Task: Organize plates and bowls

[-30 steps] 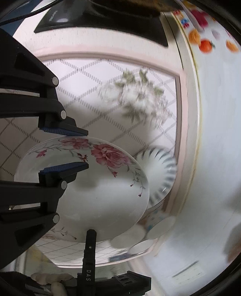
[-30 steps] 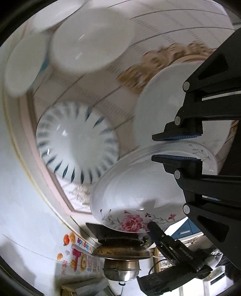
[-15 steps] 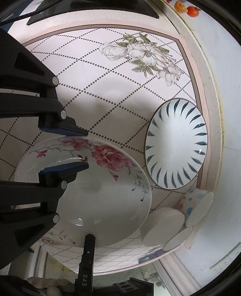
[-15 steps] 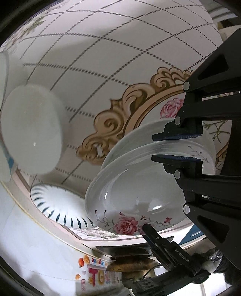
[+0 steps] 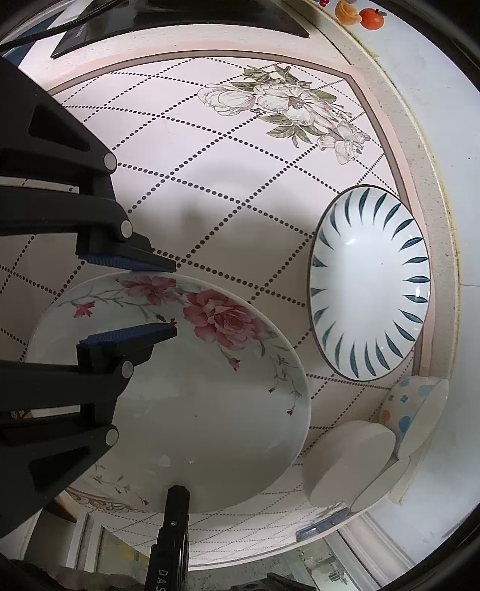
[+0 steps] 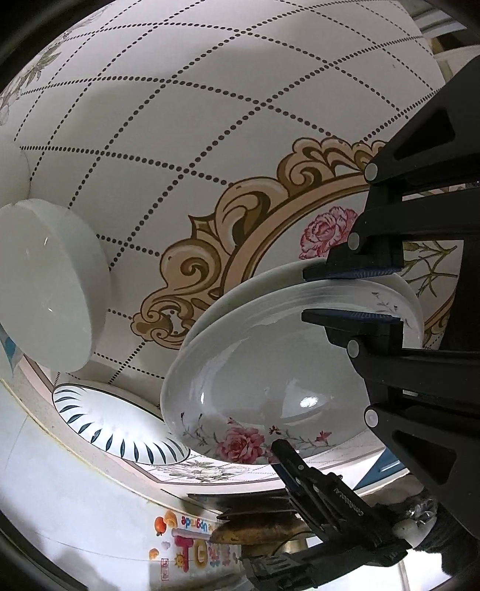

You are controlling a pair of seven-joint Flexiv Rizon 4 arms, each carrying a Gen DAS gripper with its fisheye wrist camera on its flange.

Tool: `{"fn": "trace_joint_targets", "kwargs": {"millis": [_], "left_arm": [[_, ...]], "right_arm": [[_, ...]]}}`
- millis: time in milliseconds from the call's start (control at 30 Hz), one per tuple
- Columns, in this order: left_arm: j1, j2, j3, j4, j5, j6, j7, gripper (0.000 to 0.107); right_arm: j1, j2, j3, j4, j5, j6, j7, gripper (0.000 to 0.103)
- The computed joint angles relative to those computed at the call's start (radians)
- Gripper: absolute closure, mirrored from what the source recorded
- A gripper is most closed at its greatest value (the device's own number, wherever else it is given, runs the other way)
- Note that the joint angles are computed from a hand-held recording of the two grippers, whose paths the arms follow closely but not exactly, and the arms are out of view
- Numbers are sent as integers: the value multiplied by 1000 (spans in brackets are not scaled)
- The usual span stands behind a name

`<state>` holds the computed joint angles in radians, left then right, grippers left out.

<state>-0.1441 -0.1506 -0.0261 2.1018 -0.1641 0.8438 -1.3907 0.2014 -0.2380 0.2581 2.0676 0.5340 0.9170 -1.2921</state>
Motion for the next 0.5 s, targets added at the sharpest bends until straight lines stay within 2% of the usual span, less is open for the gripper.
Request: {"fn": "trace_joint_targets", "kwargs": {"millis": [300, 500], "left_arm": [[-8, -15, -4, -5, 13, 2, -20, 82], [-16, -31, -7, -12, 27, 12, -30, 82]], "right_arm": [[25, -10, 0, -12, -49, 1, 53, 86], [32, -11, -8, -36, -92, -57, 103, 84]]}}
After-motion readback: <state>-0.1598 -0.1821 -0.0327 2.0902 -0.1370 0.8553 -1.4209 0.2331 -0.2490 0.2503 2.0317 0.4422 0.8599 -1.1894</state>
